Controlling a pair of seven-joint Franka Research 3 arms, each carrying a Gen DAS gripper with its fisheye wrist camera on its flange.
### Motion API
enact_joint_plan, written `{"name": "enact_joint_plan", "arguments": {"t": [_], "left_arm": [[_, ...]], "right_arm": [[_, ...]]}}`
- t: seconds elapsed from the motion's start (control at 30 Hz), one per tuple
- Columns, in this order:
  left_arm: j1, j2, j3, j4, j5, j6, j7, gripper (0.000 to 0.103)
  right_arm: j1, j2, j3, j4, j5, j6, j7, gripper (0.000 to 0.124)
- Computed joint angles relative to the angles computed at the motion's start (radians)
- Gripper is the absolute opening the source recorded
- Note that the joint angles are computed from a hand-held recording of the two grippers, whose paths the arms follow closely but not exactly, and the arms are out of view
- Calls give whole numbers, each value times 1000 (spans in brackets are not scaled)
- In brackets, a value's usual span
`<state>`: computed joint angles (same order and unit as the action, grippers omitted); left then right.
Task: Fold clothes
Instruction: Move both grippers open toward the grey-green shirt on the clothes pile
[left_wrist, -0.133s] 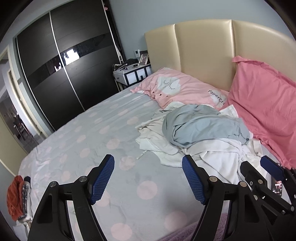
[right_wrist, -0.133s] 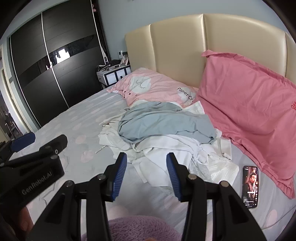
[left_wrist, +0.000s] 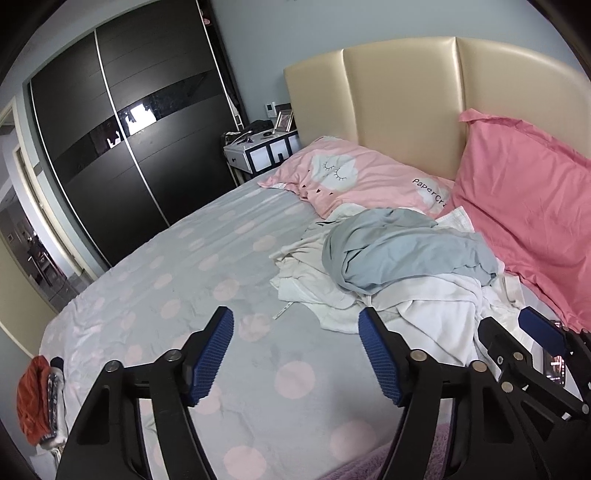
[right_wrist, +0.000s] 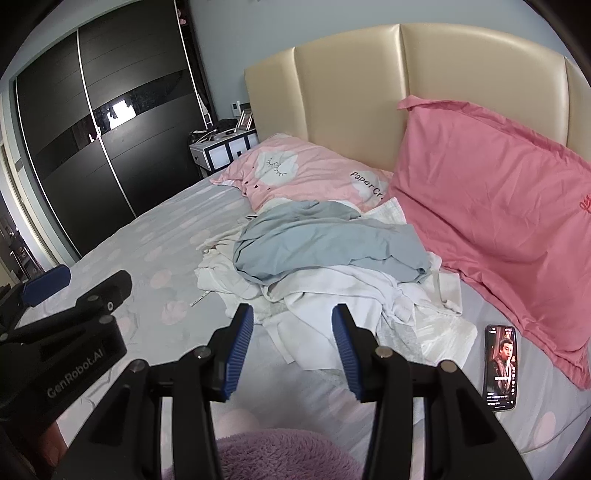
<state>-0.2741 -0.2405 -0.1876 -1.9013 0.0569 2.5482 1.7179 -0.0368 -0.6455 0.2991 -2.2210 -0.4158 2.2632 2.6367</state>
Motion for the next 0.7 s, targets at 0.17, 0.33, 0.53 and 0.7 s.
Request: {"name": "enact_joint_plan", "arguments": {"t": [0.17,0.33,0.53,0.7], "left_arm": [[-1,-4,4,-5,-11,6,1,67],[-10,-8,8,-15,-28,18,18,67],[-10,-16,5,-27,-25,33,10,67],[-16,-11,11,-16,-50,5,18,67]], "right_arm": [[0,-3,2,-5,-4,7,7,43],[0,-5,5,-11,-7,14,13,43],[2,-7,3,-16,-1,27,14,43],[-2,-15,3,-22,4,31,18,43]]}}
